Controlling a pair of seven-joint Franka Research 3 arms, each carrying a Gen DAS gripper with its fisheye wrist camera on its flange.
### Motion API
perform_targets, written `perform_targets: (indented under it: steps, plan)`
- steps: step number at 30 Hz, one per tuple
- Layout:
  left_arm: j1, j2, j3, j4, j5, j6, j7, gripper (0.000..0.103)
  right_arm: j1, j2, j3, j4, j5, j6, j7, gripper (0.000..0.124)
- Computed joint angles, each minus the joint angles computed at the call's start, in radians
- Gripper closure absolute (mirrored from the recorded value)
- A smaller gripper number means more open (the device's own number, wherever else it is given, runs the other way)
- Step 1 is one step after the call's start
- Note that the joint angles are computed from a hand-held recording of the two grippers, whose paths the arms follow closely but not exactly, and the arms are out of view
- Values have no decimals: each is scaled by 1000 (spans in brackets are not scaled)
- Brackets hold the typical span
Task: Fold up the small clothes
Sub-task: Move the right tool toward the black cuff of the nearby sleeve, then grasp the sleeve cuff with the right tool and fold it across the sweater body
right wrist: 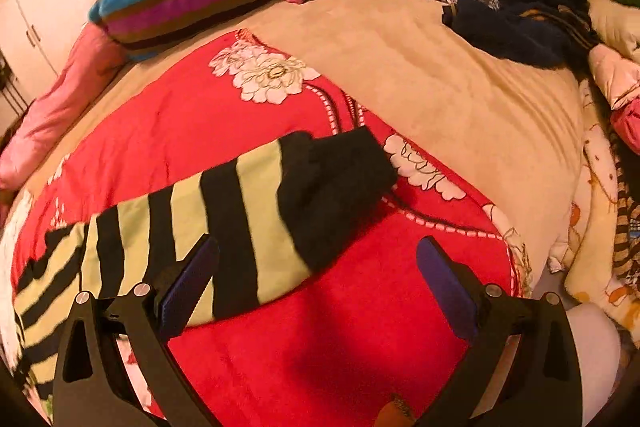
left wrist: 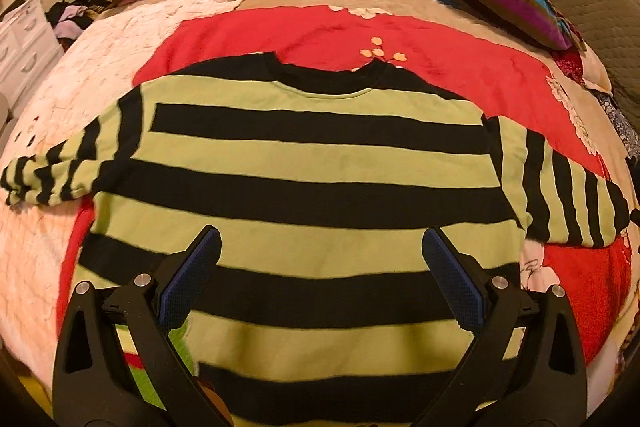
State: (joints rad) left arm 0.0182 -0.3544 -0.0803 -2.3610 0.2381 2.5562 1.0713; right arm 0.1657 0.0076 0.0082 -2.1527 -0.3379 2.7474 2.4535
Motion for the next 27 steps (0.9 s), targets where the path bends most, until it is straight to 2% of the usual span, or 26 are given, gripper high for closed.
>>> perform_targets:
  steps: [5, 8, 11, 16, 19, 20, 21, 23, 24, 27]
  plan:
    - [-1, 43, -10, 4, 19, 37, 4, 8, -10, 35, -17, 14, 87, 17, -26, 25]
    - [1, 82, -14, 17, 26, 48, -5, 8, -16, 82, -22, 38, 187, 35, -91, 25]
    - [-15, 114, 6, 19, -36, 92, 18, 8, -20, 137, -34, 73, 289, 21, -124, 25]
    - [24, 159, -30, 33, 78, 92, -75, 8, -7, 192, -64, 110, 322, 32, -127, 25]
    - [33, 166, -34, 18, 122, 89, -121, 8, 21, 200, -89, 121, 278, 39, -113, 26]
    - [33, 172, -33, 15, 129, 78, -130, 9, 28, 197, -95, 115, 261, 53, -108, 37]
    - [30, 177, -28, 12, 122, 75, -129, 9, 26, 198, -90, 117, 270, 63, -122, 57]
    - [29, 168, -14, -24, 110, 132, -117, 9, 25, 196, -76, 114, 294, 90, -171, 71]
    - [29, 164, -11, -33, 112, 146, -108, 9, 31, 200, -79, 118, 288, 101, -177, 81]
    - [22, 156, 4, -47, 80, 170, -55, 9, 29, 183, -60, 100, 333, 156, -246, 99]
